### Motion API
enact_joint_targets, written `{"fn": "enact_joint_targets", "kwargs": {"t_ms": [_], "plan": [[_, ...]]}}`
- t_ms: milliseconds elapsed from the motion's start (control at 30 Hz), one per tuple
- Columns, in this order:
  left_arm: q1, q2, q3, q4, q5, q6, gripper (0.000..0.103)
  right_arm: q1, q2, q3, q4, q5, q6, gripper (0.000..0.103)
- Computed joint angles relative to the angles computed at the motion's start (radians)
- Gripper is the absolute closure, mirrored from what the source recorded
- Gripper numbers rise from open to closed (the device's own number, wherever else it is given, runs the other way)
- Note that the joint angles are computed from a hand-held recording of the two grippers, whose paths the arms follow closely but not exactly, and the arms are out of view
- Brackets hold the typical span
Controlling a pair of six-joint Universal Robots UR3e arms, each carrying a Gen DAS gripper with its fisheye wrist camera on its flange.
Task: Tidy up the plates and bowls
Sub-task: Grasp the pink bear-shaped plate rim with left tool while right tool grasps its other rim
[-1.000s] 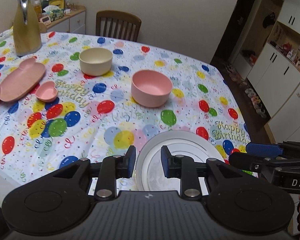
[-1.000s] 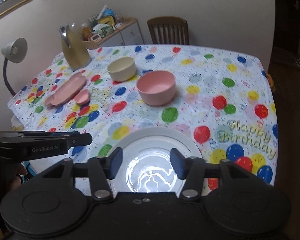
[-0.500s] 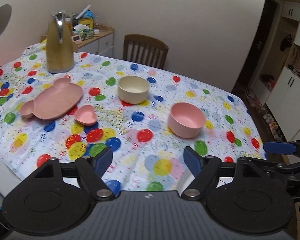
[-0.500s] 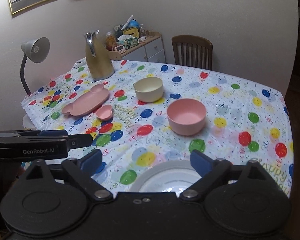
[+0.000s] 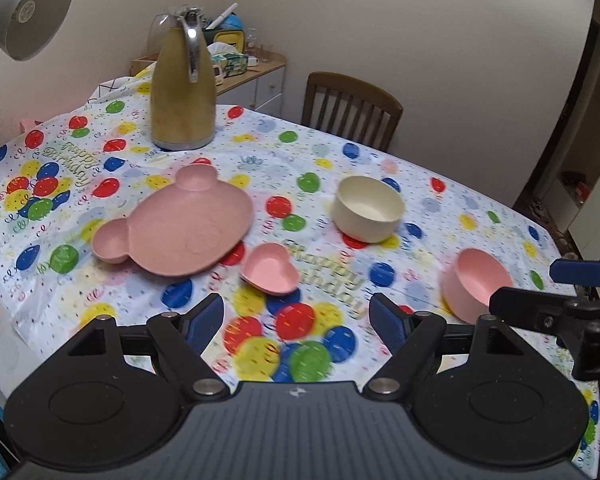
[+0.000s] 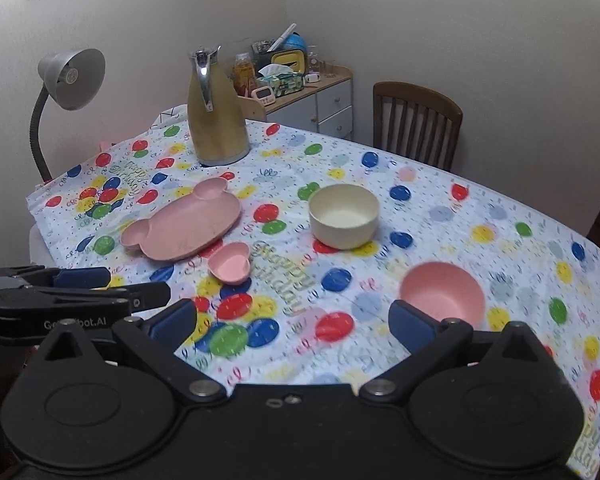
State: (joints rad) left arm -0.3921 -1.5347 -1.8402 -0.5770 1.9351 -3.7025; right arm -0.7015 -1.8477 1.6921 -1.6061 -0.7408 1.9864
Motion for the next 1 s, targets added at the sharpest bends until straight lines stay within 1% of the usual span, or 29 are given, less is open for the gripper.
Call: {"fn": "enact_joint_targets", "kwargs": {"t_ms": [100, 167, 333, 467, 667, 700, 767, 833, 900, 1000], "plan": [[0.116, 0.028, -0.068, 0.059, -0.082, 0.077, 0.023, 0.153, 0.083, 0.001, -0.23, -0.055, 0.198, 0.001], [0.19, 0.04, -0.108, 0.091, -0.131, 0.115, 0.023, 0.243, 0.151, -0.021, -0.343, -0.1, 0.304, 0.001], [0.36, 0.053, -0.187, 0.141, -0.237, 0.2, 0.023, 0.424, 0.33, -0.115, -0.524, -0.193, 0.477, 0.005], [0.46, 0.031, -0.226, 0.175, -0.282, 0.244, 0.023, 0.532, 0.466, -0.208, -0.62, -0.267, 0.574, 0.006], [0.602, -0.027, -0.26, 0.237, -0.324, 0.269, 0.023, 0.671, 0.681, -0.41, -0.654, -0.374, 0.62, 0.017], [0.617, -0.038, -0.262, 0.247, -0.325, 0.272, 0.023, 0.688, 0.718, -0.451, -0.651, -0.387, 0.628, 0.019], [0.643, -0.064, -0.257, 0.256, -0.319, 0.274, 0.024, 0.717, 0.797, -0.545, -0.636, -0.405, 0.65, 0.021], [0.675, -0.086, -0.253, 0.263, -0.331, 0.276, 0.024, 0.743, 0.877, -0.649, -0.599, -0.421, 0.663, 0.027], [0.705, -0.105, -0.245, 0.255, -0.347, 0.267, 0.024, 0.768, 0.96, -0.763, -0.553, -0.442, 0.67, 0.029], [0.734, -0.112, -0.24, 0.223, -0.412, 0.24, 0.025, 0.802, 1.094, -0.966, -0.457, -0.468, 0.671, 0.036]]}}
